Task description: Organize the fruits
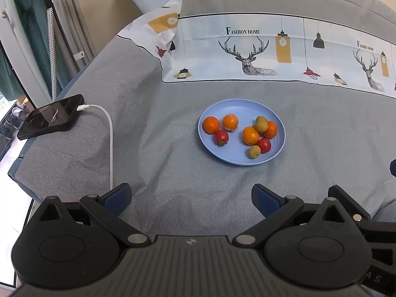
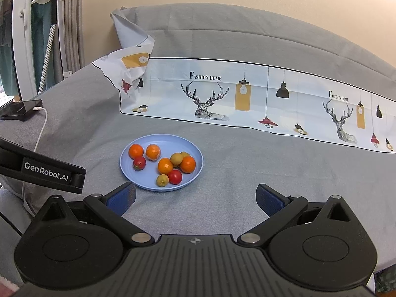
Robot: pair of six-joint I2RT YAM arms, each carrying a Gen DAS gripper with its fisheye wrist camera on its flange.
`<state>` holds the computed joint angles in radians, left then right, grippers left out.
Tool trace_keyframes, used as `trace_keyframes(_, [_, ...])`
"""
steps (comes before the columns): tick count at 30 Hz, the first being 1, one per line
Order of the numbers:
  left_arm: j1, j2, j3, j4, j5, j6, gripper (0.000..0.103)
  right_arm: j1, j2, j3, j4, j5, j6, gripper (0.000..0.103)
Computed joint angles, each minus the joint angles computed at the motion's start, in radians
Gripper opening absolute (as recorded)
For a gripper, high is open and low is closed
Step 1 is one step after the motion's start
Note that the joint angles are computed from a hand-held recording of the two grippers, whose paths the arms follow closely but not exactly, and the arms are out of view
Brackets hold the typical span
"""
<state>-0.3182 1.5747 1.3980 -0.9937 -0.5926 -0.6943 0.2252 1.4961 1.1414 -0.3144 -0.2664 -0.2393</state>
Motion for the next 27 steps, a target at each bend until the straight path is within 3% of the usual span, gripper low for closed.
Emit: trace_keyframes(27, [0.002, 0.010, 0.008, -0.003, 0.003, 0.003, 0.103, 0.001, 0.004, 0.002, -0.001, 0.002, 0.000, 0.102])
